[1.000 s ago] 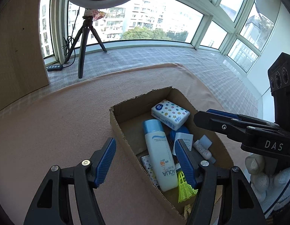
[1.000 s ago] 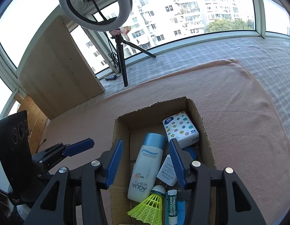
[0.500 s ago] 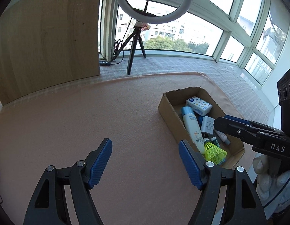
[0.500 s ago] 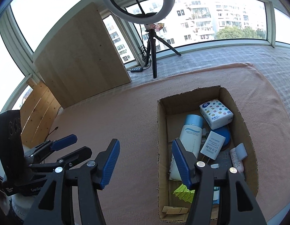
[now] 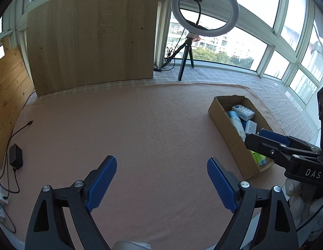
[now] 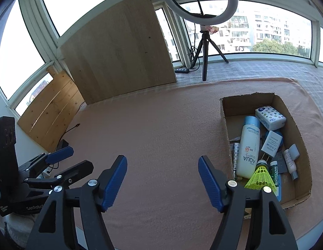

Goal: Organize objects

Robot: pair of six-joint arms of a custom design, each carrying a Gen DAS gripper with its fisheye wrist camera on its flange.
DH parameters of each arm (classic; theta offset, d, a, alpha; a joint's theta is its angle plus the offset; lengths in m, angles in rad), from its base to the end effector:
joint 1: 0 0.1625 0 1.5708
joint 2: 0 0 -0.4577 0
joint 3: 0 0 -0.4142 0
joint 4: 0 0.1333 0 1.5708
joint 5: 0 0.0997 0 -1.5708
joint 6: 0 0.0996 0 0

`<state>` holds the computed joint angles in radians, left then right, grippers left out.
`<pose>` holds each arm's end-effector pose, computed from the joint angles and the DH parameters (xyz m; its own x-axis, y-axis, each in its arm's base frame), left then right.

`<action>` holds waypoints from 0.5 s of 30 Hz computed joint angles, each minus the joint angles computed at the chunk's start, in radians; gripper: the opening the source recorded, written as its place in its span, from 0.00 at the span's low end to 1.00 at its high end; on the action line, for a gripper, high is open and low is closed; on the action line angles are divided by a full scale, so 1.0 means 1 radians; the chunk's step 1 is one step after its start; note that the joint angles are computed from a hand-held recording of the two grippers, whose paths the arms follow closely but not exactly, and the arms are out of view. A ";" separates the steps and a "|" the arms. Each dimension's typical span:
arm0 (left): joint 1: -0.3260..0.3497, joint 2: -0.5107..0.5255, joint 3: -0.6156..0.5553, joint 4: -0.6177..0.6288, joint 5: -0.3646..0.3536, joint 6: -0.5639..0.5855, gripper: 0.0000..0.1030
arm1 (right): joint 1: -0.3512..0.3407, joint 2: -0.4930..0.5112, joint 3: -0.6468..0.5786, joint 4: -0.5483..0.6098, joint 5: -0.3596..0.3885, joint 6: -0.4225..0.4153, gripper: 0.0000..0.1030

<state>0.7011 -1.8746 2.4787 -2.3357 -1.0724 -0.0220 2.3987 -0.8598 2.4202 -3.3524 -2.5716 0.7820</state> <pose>-0.1251 -0.3423 0.2936 -0.6415 0.6077 -0.4682 0.7403 0.6503 -0.1704 0.3369 -0.2423 0.0646 -0.8619 0.2717 0.4282 -0.1567 0.6603 -0.7345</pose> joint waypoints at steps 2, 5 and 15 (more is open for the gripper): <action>0.009 -0.030 0.001 0.035 0.007 -0.011 0.90 | 0.013 0.020 -0.020 0.025 -0.007 0.014 0.70; 0.020 -0.070 0.004 0.077 0.040 -0.026 0.91 | 0.022 0.046 -0.041 0.045 0.000 0.032 0.71; 0.093 -0.135 -0.001 0.152 0.097 -0.019 0.91 | 0.041 0.121 -0.071 0.011 0.009 0.056 0.71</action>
